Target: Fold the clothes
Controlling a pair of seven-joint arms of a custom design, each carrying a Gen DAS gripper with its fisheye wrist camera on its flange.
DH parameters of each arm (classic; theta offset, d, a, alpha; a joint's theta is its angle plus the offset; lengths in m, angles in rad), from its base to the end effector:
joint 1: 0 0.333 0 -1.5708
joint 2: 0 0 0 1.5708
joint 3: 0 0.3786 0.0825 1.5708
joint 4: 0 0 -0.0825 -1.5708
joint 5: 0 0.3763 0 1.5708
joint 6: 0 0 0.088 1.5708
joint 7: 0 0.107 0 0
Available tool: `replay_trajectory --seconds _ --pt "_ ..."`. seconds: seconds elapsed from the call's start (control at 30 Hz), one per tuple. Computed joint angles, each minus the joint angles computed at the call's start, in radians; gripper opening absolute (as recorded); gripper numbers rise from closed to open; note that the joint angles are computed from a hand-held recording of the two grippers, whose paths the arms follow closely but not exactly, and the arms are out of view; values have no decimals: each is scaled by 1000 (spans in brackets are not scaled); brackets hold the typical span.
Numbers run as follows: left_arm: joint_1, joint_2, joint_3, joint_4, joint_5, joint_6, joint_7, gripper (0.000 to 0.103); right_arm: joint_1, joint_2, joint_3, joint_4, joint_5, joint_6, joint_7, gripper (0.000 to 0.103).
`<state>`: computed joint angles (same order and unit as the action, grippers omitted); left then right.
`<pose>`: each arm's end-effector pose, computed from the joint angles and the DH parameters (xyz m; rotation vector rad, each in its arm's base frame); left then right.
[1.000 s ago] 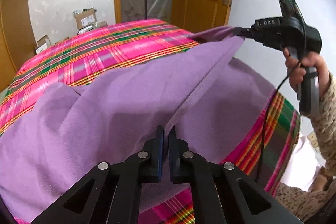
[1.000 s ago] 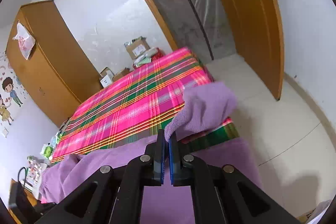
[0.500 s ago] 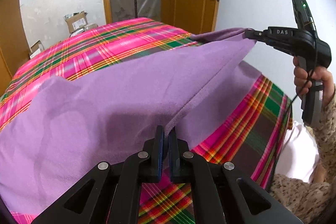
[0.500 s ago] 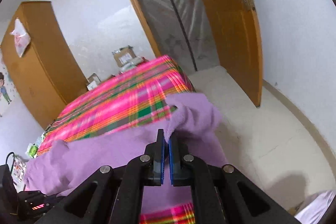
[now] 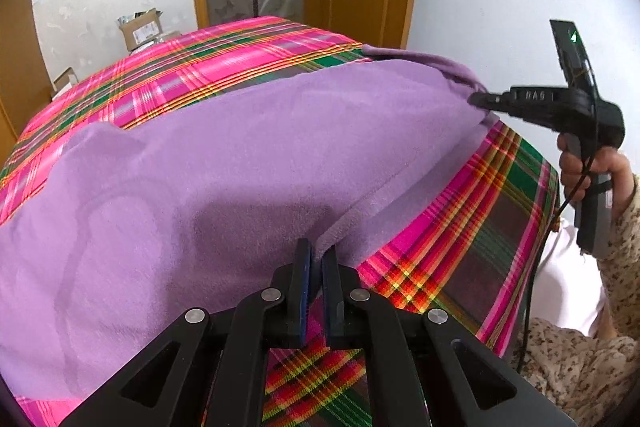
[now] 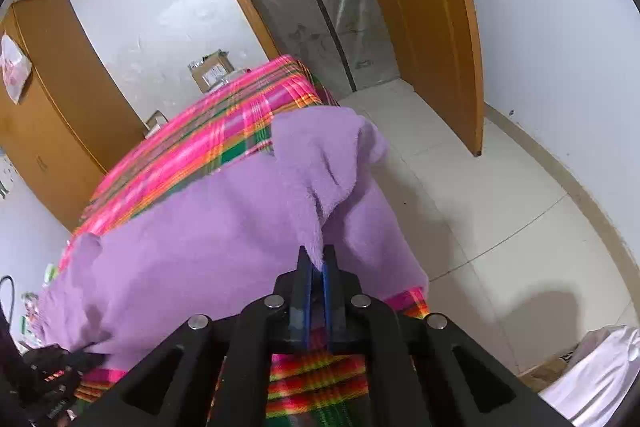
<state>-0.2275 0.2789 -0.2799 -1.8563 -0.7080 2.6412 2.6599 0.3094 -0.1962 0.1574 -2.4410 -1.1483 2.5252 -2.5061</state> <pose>0.6023 -0.2938 0.4917 -0.7610 2.6982 -1.0466 0.4086 0.2191 0.4655 -0.8644 2.2798 -0.7203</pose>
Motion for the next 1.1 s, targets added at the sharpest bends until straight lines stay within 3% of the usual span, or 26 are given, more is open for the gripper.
replay_trajectory --seconds 0.07,0.13,0.3,0.37,0.47,0.6,0.73,0.8,0.87,0.9,1.1 --pt "0 -4 1 -4 1 -4 -1 6 11 2 11 11 32 -55 -56 11" --pt "2 -6 1 -4 -1 -11 -1 7 30 11 26 42 82 -149 -137 25" --pt "10 -11 2 6 -17 -36 -1 7 75 46 57 130 56 -362 -280 29" --pt "9 -9 6 15 -11 -50 -12 7 82 61 44 160 48 -380 -340 30" --pt "9 -4 8 21 -7 -59 -19 7 66 70 -2 176 53 -288 -398 30" --pt "5 5 11 27 3 -67 -38 7 47 78 -22 190 69 -234 -479 36" --pt "5 8 10 29 10 -67 -45 7 19 129 -53 230 176 -200 -622 37" --pt "3 6 10 26 13 -62 -47 7 8 138 -59 235 195 -188 -631 36" --pt "3 5 9 23 13 -58 -49 7 -2 145 -65 240 211 -178 -635 21" --pt "3 5 9 22 12 -56 -50 7 -6 138 -66 232 201 -166 -615 6" --pt "-1 4 8 19 15 -48 -60 7 -40 54 -64 136 96 -72 -386 3"
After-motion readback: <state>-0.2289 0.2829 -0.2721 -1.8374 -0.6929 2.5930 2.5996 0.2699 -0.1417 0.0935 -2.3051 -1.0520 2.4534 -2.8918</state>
